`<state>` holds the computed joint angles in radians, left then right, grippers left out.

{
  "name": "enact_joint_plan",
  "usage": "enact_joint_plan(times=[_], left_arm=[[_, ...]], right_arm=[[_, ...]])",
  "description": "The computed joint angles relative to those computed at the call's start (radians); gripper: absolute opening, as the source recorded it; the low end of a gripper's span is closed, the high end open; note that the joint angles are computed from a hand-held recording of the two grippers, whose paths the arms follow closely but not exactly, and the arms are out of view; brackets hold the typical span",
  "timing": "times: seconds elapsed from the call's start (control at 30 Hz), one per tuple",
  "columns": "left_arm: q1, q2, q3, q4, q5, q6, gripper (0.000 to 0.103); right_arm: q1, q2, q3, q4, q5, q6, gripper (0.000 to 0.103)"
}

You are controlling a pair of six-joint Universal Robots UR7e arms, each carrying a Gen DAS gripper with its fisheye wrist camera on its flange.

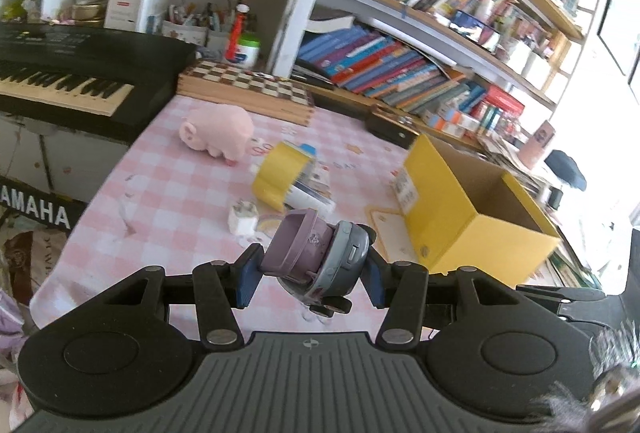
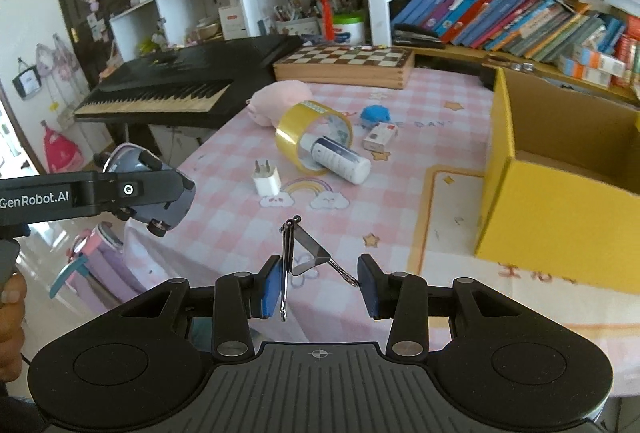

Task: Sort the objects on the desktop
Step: 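Carry the toy car with the left tool while the right tool carries the clip toward the yellow box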

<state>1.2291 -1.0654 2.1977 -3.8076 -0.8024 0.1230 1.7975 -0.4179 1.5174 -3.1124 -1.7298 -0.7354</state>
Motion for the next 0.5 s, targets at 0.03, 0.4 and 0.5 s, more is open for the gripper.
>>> enact_joint_plan(times=[0.03,0.4,0.5], left_arm=[[-0.004,0.001,0.006,0.001,-0.006,0.001,0.049],[-0.035,0.005,0.052,0.056,-0.088,0.005,0.049],[-0.039,0.012,0.047,0.074,-0.114,0.011,0.049]], right_arm=[[-0.002,-0.009,0.018,-0.015,-0.005,0.007,0.041],[-0.025,-0.077,0.164,-0.16,-0.073,0.089,0.041],[-0.031,-0.091,0.194,-0.195,-0.094,0.102,0.041]])
